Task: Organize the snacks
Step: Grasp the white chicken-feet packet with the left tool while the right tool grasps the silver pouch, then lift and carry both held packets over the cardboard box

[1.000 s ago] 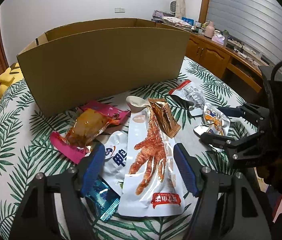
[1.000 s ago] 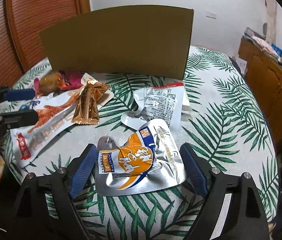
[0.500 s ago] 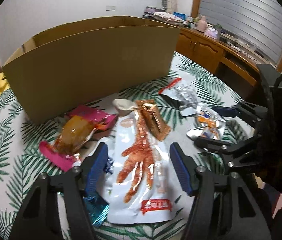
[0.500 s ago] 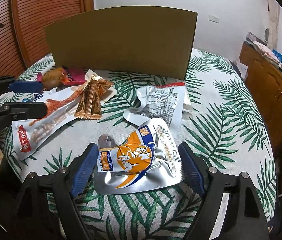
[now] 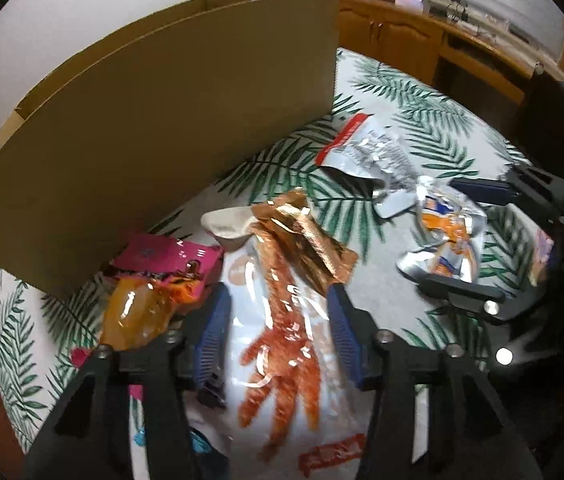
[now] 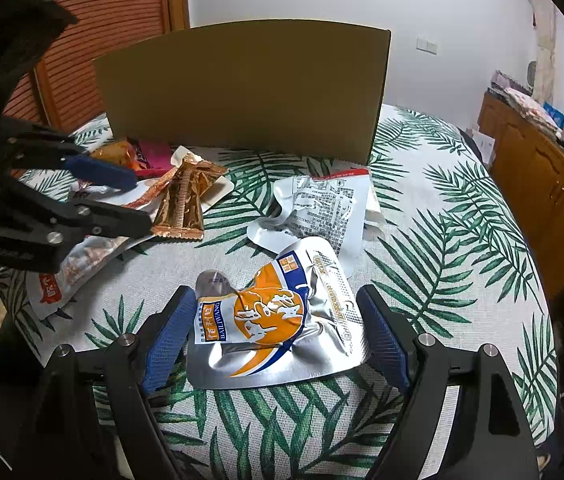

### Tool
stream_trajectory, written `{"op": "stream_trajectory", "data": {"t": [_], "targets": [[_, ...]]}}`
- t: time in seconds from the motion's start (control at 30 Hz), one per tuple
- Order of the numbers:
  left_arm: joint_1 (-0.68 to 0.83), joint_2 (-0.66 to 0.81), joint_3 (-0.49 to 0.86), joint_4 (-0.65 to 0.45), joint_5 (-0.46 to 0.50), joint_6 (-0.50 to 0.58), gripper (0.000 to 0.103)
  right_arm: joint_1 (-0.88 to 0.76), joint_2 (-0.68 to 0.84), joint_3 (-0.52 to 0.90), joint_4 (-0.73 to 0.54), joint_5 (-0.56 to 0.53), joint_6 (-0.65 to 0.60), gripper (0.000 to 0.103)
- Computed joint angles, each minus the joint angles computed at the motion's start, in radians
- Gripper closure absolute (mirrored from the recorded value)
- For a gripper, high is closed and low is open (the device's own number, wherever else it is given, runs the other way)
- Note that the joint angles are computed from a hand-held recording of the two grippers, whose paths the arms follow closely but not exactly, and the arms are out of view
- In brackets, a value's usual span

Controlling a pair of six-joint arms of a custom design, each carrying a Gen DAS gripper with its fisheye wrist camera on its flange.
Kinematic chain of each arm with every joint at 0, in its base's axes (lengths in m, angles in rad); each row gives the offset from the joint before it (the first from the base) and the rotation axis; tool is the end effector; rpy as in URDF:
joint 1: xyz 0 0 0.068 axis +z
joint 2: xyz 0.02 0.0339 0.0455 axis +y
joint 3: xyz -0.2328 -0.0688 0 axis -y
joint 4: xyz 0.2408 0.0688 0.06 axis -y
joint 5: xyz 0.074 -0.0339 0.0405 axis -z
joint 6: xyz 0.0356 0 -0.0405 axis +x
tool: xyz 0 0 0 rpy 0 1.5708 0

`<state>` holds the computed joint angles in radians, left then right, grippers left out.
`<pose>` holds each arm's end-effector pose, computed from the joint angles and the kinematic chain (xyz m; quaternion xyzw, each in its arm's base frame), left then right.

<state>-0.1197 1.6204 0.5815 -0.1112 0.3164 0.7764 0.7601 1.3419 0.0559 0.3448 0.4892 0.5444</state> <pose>0.2463 -0.0408 0.0705 0.4480 0.8562 -0.0793 0.2449 0.1235 0.0943 0.0408 -0.0248 0.9253 -0.0007 0.3785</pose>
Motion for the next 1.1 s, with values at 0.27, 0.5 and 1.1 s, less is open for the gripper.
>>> {"op": "stream_trajectory", "data": {"t": [0.27, 0.5, 1.1], "targets": [[0.003, 0.126, 0.135, -0.107, 0.036, 0.006, 0.044, -0.002, 0.007, -0.012, 0.033, 0.001, -0.011, 0.019], [0.030, 0.123, 0.140, -0.113, 0.068, 0.023, 0.062, -0.002, 0.013, -0.017, 0.050, 0.000, -0.016, 0.018], [0.147, -0.069, 0.036, 0.039, 0.157, -0.038, 0.063, -0.004, 0.003, -0.009, 0.026, -0.005, -0.011, 0.019]]}}
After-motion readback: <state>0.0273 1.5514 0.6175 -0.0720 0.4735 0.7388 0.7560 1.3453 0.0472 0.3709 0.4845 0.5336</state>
